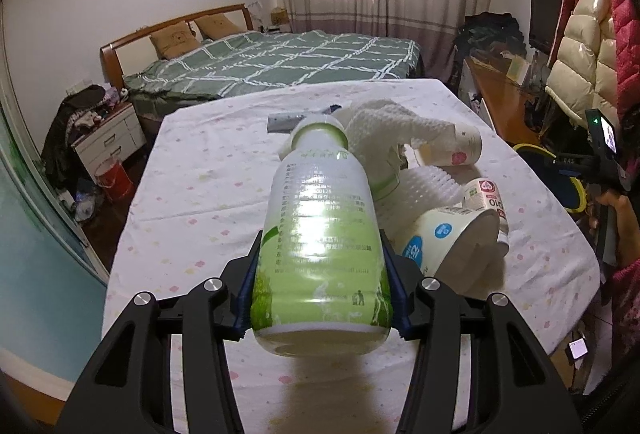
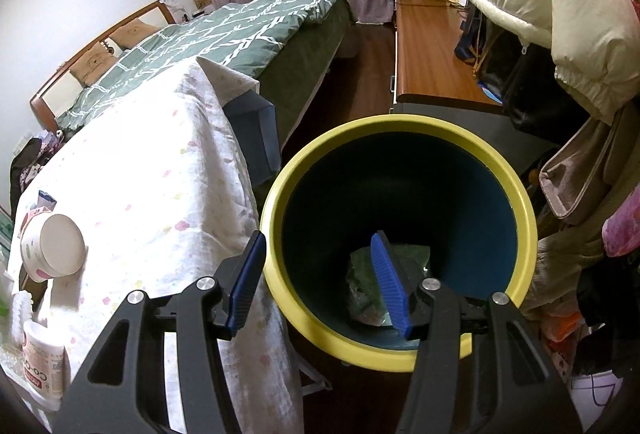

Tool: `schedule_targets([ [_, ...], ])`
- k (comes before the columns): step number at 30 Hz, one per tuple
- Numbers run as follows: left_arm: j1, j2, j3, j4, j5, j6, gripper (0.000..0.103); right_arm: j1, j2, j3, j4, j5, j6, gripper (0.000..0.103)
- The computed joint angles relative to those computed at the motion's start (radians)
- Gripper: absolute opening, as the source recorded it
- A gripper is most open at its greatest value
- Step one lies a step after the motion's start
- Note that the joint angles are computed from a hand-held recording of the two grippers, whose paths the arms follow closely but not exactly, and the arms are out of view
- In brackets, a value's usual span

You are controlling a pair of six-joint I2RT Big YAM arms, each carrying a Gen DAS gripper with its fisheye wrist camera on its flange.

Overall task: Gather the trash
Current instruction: 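Grasp the green-labelled milk bottle with the left tool and lift it, then carry the milk bottle over the bin and open the left tool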

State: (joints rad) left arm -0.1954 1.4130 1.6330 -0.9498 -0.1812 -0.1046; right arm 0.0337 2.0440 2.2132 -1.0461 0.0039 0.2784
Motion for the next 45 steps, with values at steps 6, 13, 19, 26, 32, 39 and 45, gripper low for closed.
schedule_targets([
  [6,-0.008,-0.023,-0.003,0.026,-0.038,0.030,0.051,-0.001,-0.002,-0.003,0.002,-0.001,-0.004,0.052],
  [13,-0.012,-0.042,-0.001,0.045,-0.054,0.046,0.051,0.000,-0.003,-0.006,0.004,-0.001,-0.001,0.052],
  [19,-0.008,-0.051,0.009,0.059,-0.056,0.051,0.051,0.000,-0.002,-0.007,0.006,-0.004,-0.001,0.052],
  [26,-0.012,-0.052,0.034,0.064,-0.066,0.065,0.051,0.001,-0.006,-0.016,0.013,-0.005,0.001,0.052],
  [32,-0.009,-0.045,0.081,0.054,-0.066,0.072,0.051,-0.001,-0.015,-0.038,0.030,-0.017,0.003,0.052],
  [39,-0.031,-0.009,0.160,0.023,-0.073,0.101,0.051,-0.009,-0.045,-0.087,0.066,-0.040,0.004,0.052],
  [45,-0.077,0.056,0.259,-0.004,-0.054,0.122,0.051,-0.030,-0.087,-0.143,0.108,-0.075,0.001,0.052],
])
